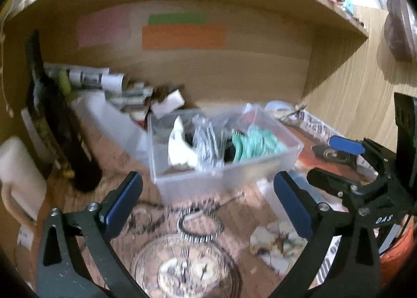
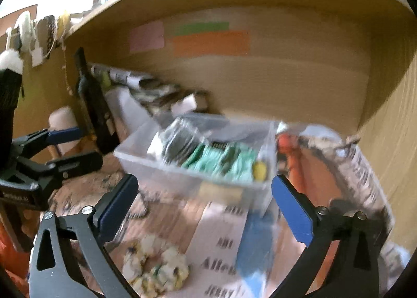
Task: Organize soft objects
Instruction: 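Grasp the braided bracelet with the left tool while the right tool grasps the floral scrunchie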
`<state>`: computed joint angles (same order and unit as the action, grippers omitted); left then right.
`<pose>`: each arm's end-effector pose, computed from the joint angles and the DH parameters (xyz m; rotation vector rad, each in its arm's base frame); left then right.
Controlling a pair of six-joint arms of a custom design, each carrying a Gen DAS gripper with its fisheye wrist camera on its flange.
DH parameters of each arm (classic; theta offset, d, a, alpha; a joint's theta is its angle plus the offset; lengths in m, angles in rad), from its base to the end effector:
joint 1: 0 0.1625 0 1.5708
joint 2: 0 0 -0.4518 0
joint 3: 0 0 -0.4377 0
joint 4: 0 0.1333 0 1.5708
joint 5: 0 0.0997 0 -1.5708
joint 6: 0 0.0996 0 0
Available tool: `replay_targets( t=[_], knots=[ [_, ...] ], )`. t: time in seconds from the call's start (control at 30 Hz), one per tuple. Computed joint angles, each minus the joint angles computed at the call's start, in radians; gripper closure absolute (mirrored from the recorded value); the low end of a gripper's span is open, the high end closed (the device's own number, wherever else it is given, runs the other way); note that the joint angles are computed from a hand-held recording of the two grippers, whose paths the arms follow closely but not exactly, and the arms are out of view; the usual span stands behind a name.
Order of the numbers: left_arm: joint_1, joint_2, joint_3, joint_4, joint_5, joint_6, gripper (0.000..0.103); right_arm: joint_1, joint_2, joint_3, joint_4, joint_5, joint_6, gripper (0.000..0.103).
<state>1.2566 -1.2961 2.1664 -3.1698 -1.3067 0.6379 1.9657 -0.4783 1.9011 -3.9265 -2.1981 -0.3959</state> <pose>-0.0163 -0.5657 0.2574 1.0826 2.3892 -0.9300 0.2960 -0.5156 -0.0304 0.5352 -2.2503 1.1491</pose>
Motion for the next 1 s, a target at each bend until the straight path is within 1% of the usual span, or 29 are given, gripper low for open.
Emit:
replay_targets(
  t=[0.13, 0.23, 0.33, 0.4, 0.5, 0.53, 0.57, 0.67, 0.73, 0.77, 0.83, 0.87, 1.0],
  knots=[
    [0.017, -0.008, 0.024, 0.019, 0.044, -0.013, 0.001, -0.010, 0.003, 0.024, 0.105, 0.023, 0.096, 0.001],
    [0.031, -0.002, 0.038, 0.016, 0.079, -0.014, 0.001, -0.015, 0.011, 0.030, 0.172, 0.032, 0.144, 0.001],
    [0.047, 0.004, 0.042, 0.043, 0.098, -0.028, 0.001, -0.024, 0.016, 0.027, 0.253, 0.050, 0.190, 0.001],
    [0.057, 0.008, 0.044, 0.062, 0.111, -0.035, 0.001, -0.024, 0.023, 0.024, 0.286, 0.051, 0.203, 0.001],
    [0.065, 0.017, 0.045, 0.076, 0.131, -0.041, 0.001, -0.019, 0.035, 0.010, 0.331, 0.028, 0.203, 0.004],
    [0.065, 0.021, 0.042, 0.081, 0.136, -0.044, 0.001, -0.019, 0.036, 0.006, 0.349, 0.024, 0.204, 0.011],
    [0.066, 0.024, 0.040, 0.086, 0.141, -0.046, 0.001, -0.021, 0.035, 0.004, 0.367, 0.024, 0.205, 0.021],
    [0.068, 0.035, 0.031, 0.103, 0.147, -0.051, 0.001, -0.012, 0.048, -0.003, 0.349, -0.021, 0.183, 0.035],
    [0.066, 0.048, 0.024, 0.103, 0.156, -0.047, 0.001, -0.016, 0.039, 0.007, 0.340, -0.012, 0.184, 0.051],
    [0.065, 0.054, 0.020, 0.102, 0.161, -0.045, 0.001, -0.019, 0.034, 0.013, 0.334, -0.009, 0.187, 0.061],
    [0.062, 0.069, 0.006, 0.115, 0.168, -0.044, 0.001, -0.025, 0.028, 0.020, 0.326, -0.004, 0.195, 0.072],
    [0.061, 0.077, -0.004, 0.125, 0.168, -0.048, 0.001, -0.028, 0.024, 0.025, 0.317, -0.004, 0.198, 0.075],
    [0.056, 0.120, -0.041, 0.139, 0.187, -0.055, 0.001, -0.037, 0.009, 0.050, 0.258, -0.007, 0.199, 0.081]
  ],
)
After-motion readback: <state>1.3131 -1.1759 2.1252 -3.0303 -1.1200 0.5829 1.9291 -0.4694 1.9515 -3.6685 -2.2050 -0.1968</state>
